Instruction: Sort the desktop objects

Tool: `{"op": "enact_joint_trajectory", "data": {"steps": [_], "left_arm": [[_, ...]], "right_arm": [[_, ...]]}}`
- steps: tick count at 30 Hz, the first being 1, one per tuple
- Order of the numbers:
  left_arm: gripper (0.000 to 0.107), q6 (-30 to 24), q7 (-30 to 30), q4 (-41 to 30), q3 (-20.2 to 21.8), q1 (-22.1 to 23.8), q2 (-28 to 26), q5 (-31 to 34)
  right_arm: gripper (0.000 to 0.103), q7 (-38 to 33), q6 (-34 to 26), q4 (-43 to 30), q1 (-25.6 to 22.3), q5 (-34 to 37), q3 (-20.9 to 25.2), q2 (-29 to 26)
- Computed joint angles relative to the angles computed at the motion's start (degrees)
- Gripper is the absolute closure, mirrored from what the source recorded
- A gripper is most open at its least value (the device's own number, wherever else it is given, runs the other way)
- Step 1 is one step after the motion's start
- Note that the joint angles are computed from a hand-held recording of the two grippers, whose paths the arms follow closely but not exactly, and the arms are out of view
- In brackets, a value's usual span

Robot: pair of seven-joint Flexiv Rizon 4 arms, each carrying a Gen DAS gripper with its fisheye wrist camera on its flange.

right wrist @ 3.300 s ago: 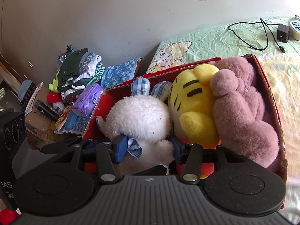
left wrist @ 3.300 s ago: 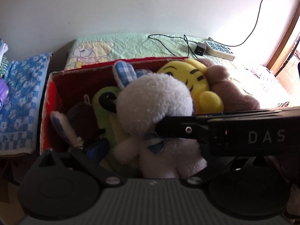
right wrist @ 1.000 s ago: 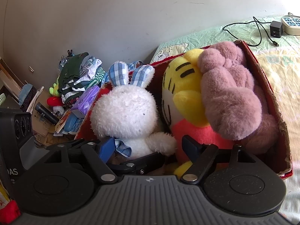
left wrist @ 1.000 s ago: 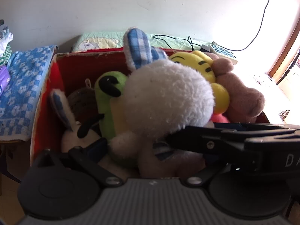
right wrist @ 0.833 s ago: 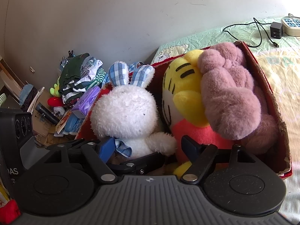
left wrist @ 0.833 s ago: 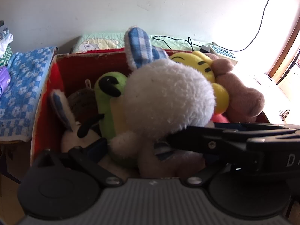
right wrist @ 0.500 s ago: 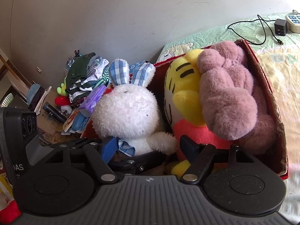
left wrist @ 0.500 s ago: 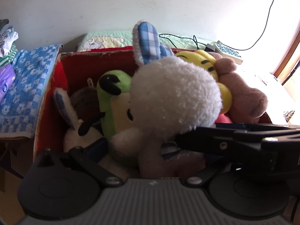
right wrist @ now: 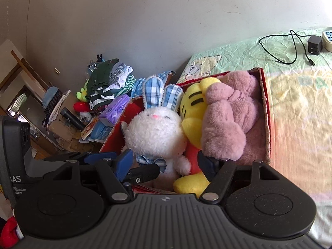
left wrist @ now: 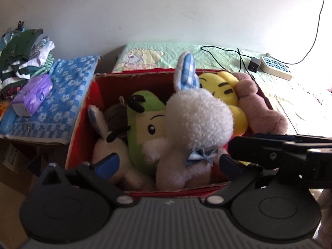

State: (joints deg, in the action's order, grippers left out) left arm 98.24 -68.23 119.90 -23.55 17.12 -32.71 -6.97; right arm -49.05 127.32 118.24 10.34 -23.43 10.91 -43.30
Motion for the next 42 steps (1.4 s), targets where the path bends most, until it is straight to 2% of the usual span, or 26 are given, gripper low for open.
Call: {"op": "enact_joint_trajectory", "data": {"steps": [4,7,9,13,16,20,22,28,31,36,39,42], "left_arm": [[0.005,0.0,-2.6,1.59,2.84,-3.4,2.32,-1.39],[0.005,1.22,-5.61,3.33,8.3,-9.35,4.61,-2.15],[0.005,1.42,-7.22,3.98,9.74,-11.45,5.53,-2.44],[0.005,2.41,-9.65,5.64,8.98,-12.38,6.84,-1.99],[0.005,4.78,-11.11,6.57,10.23,-15.26,6.85,-0.66],[0.005,4.01,-11.38,6.63,8.13,-15.41,6.2,1.76],[0.005,3.1,-10.57,6.6,5.21,-14.02,5.63,3.12],[0.005,0.32,-6.52,5.45,0.86,-13.81,3.44,4.96],[0.005,-1.56,-4.99,3.83,1.99,-16.59,2.24,4.13],[0.005,-8.52,-2.33,0.06,3.09,-20.5,0.02,0.67],[0.005,-11.64,-1.17,-2.09,6.2,-24.8,-1.04,-0.71],[0.005,-11.37,-1.17,-3.2,9.65,-28.97,-1.96,-0.98]], "right_arm": [[0.032,-1.39,2.02,2.39,-1.25,-1.55,-0.04,1.32],[0.032,-3.16,3.17,4.39,-0.75,-0.49,-1.13,2.73],[0.031,-4.86,4.19,5.88,-0.1,1.12,-1.99,3.74],[0.029,-6.69,6.61,8.7,-0.45,3.97,-2.6,4.81],[0.029,-6.33,7.59,10.43,-1.67,4.91,-2.58,4.86],[0.029,-5.87,7.15,12.56,-0.92,9.4,-3.58,5.54],[0.029,-6.53,6.47,13.83,0.63,13.11,-4.8,6.37],[0.029,-7.39,4.7,15.76,3.05,21.73,-6.97,6.97],[0.029,-7.24,2.92,16.2,4.61,26.18,-8.48,7.13],[0.029,-9.07,-2.71,16.53,12.13,37.3,-15.22,7.85],[0.029,-9.22,-4.7,17.07,13.9,40.48,-17.11,8.0],[0.029,-9.62,-7.8,17.46,19.13,45.02,-21.95,7.74]]}}
